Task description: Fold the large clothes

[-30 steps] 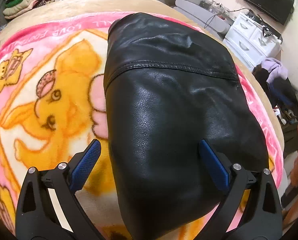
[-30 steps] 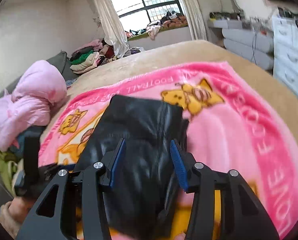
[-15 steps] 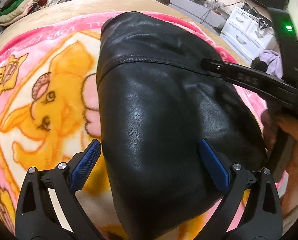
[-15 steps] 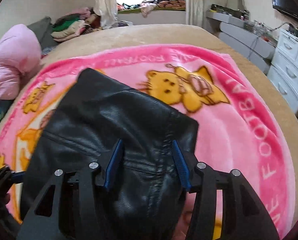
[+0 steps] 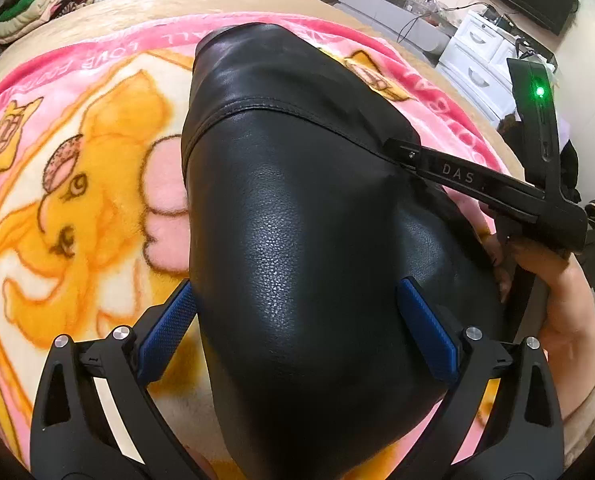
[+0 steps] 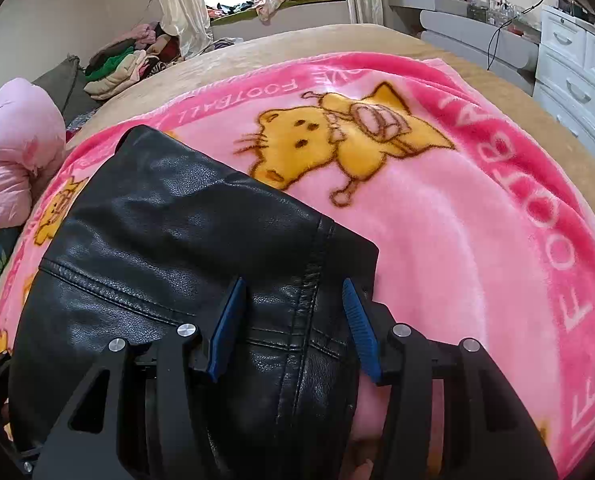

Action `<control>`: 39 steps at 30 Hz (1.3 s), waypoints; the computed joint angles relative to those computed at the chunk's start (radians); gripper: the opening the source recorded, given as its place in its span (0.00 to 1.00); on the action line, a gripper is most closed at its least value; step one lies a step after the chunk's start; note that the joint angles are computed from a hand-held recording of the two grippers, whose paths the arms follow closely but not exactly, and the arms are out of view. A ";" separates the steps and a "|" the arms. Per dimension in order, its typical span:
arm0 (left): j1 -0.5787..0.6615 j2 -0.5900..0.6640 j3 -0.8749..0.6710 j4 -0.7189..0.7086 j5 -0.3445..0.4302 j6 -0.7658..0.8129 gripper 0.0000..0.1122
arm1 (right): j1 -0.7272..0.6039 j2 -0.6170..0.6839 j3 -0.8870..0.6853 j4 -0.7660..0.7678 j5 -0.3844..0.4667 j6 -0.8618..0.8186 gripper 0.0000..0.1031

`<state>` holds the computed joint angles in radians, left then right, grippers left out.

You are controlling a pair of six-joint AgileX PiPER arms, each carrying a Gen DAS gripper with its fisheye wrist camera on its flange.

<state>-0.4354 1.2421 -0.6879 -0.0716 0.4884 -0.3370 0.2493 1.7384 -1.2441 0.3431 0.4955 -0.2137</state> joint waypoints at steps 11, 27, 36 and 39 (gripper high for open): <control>0.015 -0.022 0.001 -0.020 0.021 0.007 0.84 | 0.011 -0.074 0.011 -0.062 0.035 0.069 0.61; 0.050 -0.041 -0.029 -0.059 0.093 0.050 0.83 | -0.015 -0.131 0.052 -0.014 0.050 0.017 0.89; 0.017 -0.066 -0.062 0.040 0.143 -0.049 0.83 | -0.033 -0.164 0.069 0.029 0.057 -0.011 0.94; 0.015 -0.076 -0.068 0.061 0.161 -0.064 0.83 | -0.038 -0.182 0.081 0.048 0.060 -0.023 0.95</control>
